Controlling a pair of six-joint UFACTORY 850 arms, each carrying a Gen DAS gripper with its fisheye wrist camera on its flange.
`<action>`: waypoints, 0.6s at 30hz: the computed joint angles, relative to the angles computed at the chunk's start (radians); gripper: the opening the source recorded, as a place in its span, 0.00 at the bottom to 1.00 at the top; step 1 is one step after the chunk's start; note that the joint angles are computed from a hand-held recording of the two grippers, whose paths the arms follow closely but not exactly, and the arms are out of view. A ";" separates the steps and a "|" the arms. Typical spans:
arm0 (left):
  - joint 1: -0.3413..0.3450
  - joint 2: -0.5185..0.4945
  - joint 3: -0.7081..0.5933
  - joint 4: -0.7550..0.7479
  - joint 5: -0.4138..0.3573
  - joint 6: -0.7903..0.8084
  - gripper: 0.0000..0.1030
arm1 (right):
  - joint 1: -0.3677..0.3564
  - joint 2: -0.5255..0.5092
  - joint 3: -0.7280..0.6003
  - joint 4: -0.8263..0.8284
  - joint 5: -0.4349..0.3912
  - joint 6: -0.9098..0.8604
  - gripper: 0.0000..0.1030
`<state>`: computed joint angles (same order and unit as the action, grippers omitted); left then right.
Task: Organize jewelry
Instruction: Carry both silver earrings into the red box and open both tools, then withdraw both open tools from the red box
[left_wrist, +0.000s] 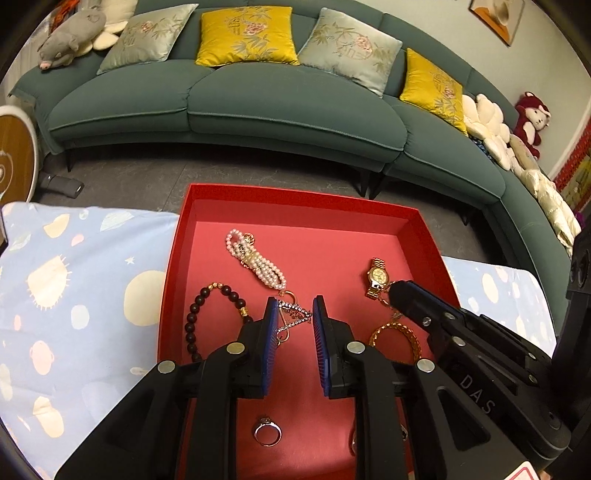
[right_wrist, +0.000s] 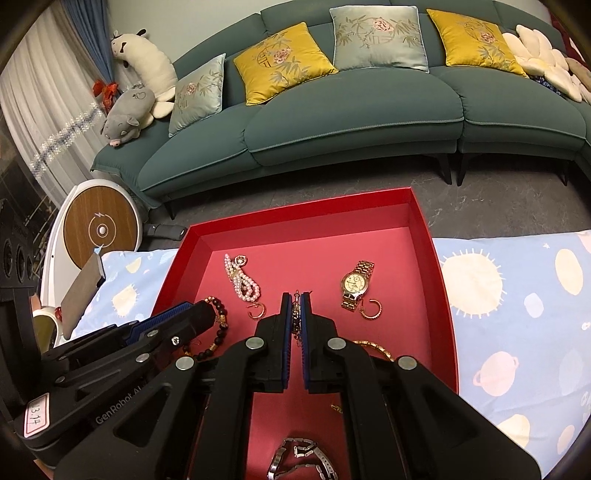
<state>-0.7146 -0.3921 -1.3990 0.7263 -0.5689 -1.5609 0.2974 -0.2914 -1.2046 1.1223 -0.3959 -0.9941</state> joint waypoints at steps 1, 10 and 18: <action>0.003 0.001 0.003 -0.008 0.007 -0.002 0.17 | 0.001 0.000 0.001 0.007 0.003 -0.010 0.06; -0.018 0.038 0.030 0.094 -0.031 -0.103 0.17 | -0.012 0.048 0.047 0.139 0.033 -0.129 0.19; -0.138 0.113 0.058 0.185 -0.240 -0.154 0.19 | -0.055 0.278 0.220 0.180 0.047 -0.199 0.27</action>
